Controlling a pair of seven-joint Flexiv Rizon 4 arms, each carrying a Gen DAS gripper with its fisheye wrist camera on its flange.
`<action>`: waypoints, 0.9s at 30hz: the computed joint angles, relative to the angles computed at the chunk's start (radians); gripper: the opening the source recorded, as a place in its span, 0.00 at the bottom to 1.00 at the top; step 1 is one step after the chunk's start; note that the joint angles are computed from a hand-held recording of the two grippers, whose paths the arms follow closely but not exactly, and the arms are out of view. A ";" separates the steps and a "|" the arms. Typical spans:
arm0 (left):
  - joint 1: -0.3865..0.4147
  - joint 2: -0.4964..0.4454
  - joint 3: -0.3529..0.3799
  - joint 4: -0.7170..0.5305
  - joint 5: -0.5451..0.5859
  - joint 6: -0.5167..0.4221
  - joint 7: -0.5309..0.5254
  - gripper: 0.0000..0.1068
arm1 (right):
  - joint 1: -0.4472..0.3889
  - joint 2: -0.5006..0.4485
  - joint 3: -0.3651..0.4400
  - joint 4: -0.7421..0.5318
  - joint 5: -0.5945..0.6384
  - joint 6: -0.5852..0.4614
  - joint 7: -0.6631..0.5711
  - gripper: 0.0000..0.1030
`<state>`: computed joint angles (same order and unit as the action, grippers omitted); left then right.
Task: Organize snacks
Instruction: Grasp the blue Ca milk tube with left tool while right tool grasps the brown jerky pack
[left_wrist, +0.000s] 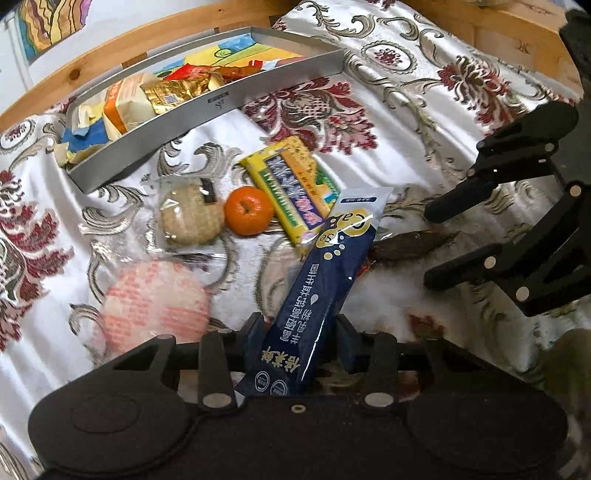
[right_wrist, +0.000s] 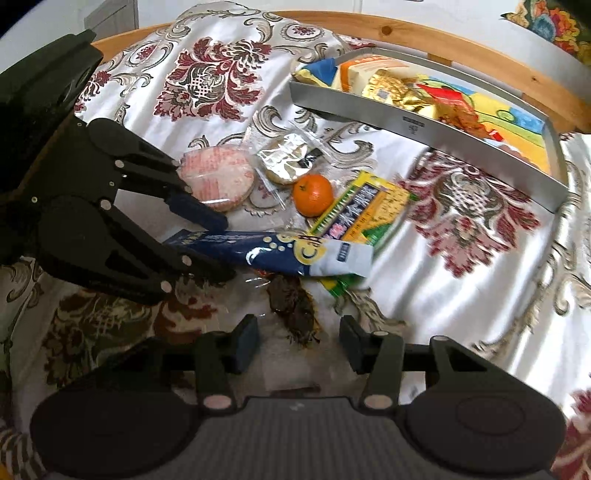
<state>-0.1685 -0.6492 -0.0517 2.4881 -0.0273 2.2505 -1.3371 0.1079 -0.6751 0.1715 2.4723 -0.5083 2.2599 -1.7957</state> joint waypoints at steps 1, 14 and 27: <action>0.001 -0.002 -0.006 0.002 0.009 0.011 -0.004 0.41 | 0.000 0.005 -0.004 0.009 0.008 0.004 -0.004 0.52; 0.061 -0.046 -0.040 -0.028 0.108 0.073 0.015 0.72 | -0.182 -0.046 0.012 0.021 -0.196 0.115 0.114 0.66; 0.186 -0.069 -0.094 -0.055 0.225 0.036 -0.019 0.70 | -0.091 -0.117 -0.008 -0.046 -0.182 0.121 0.091 0.66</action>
<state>0.0172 -0.7185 -0.1455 2.4334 0.1973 2.2862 -1.3557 0.0166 -0.7923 0.1638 2.4266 -0.6900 2.3809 -1.7043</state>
